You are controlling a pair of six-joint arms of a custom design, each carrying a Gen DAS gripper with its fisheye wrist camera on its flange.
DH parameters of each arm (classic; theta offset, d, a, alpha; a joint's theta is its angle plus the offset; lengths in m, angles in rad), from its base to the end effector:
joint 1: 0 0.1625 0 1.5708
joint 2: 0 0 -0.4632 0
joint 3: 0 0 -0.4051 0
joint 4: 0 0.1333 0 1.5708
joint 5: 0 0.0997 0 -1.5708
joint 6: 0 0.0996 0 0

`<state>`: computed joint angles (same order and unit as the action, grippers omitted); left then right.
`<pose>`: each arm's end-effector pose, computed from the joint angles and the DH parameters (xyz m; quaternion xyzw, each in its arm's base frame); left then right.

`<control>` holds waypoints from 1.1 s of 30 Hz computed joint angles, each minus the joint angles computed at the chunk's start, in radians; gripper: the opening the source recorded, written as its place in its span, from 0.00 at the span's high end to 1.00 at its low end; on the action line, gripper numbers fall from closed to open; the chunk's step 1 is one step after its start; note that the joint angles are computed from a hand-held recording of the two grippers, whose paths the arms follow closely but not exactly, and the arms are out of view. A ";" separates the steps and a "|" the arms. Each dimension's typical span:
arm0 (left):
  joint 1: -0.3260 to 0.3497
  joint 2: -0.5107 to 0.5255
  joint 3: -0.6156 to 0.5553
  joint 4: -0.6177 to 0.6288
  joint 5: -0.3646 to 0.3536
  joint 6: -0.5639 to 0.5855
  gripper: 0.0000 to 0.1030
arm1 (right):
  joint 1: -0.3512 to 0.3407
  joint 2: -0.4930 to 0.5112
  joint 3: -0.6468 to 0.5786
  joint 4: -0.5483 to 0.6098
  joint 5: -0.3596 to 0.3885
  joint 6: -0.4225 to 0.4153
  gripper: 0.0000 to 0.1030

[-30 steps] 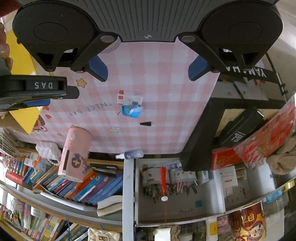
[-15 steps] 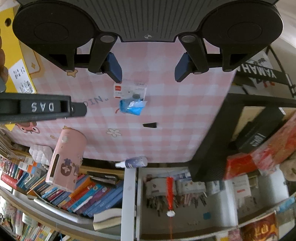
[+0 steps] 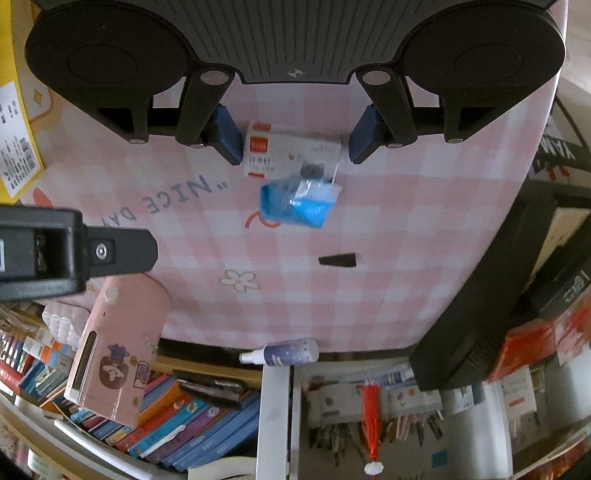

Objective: Organize objects
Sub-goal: 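Grasp the white medicine box with the left tool while the right tool grasps the blue wrapped item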

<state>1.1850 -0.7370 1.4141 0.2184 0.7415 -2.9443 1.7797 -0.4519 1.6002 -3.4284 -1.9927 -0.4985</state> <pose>-0.0429 -0.6550 0.1052 0.1204 0.8655 -0.3376 0.3499 0.2393 -0.6829 -0.0087 0.2494 -0.8854 0.3077 0.2433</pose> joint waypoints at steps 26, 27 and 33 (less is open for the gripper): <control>-0.097 -0.247 0.331 0.010 -0.179 -0.342 0.49 | 0.016 0.151 -0.200 0.300 0.049 -0.086 0.46; -0.101 -0.251 0.336 0.005 -0.180 -0.338 0.49 | 0.015 0.153 -0.204 0.306 0.047 -0.083 0.49; -0.126 -0.282 0.370 -0.030 -0.188 -0.319 0.49 | 0.010 0.135 -0.164 0.249 0.071 -0.088 0.62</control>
<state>1.0594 -1.0194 1.7838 0.1882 0.5536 -3.2630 1.7902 -0.3171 1.4357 -3.1795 -1.9212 -0.5861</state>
